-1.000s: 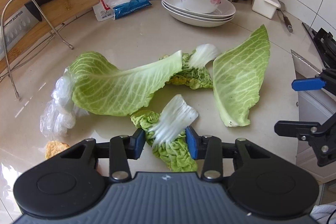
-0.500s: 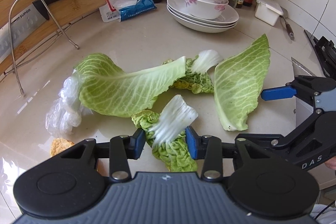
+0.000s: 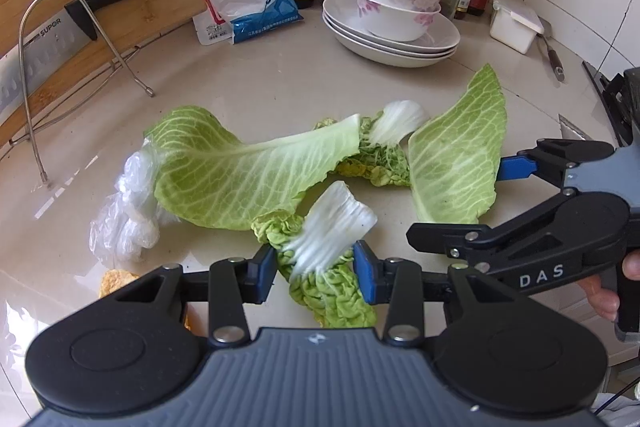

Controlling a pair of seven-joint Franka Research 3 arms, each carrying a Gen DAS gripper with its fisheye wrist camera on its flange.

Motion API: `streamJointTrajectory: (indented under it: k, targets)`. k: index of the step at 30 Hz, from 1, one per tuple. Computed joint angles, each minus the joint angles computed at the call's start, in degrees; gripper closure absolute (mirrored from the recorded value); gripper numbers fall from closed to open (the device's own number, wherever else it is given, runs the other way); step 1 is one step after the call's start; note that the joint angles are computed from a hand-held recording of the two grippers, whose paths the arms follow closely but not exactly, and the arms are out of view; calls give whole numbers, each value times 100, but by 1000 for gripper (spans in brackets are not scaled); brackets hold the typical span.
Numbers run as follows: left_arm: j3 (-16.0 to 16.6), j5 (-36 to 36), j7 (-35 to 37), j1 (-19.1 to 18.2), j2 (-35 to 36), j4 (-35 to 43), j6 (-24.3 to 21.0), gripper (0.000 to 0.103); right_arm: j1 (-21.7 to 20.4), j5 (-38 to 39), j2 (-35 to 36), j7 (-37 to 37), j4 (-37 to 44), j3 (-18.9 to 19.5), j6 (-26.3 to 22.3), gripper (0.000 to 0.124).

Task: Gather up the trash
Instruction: 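Grasp the large green cabbage leaf with the right tool while the left tool holds the stem piece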

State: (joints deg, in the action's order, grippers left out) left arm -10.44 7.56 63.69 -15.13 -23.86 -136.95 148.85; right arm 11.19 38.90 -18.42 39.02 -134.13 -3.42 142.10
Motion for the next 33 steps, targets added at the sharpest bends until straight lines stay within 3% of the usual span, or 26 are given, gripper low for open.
streamJointTrajectory:
  k: [11, 15, 18, 22, 28, 33]
  targets:
    - [0, 16, 7, 4, 16, 21, -15, 63, -66, -178, -90, 139, -8, -36, 44, 52]
    - [8, 10, 36, -3, 24, 29, -16, 63, -132, -193, -61, 324, 32, -41, 88, 73]
    - [11, -1, 71, -13, 36, 34, -27, 63, -148, -206, -46, 344, 21, -29, 212, 77]
    - [10, -21, 88, -18, 37, 31, -33, 63, -145, -295, -59, 346, -70, 14, 414, 103]
    - [6, -8, 87, -3, 27, 9, -6, 63, -147, -273, -126, 373, -86, -100, 90, 101]
    - [29, -41, 127, -21, 54, 25, -8, 63, -94, -124, -138, 298, -181, -42, 360, 102]
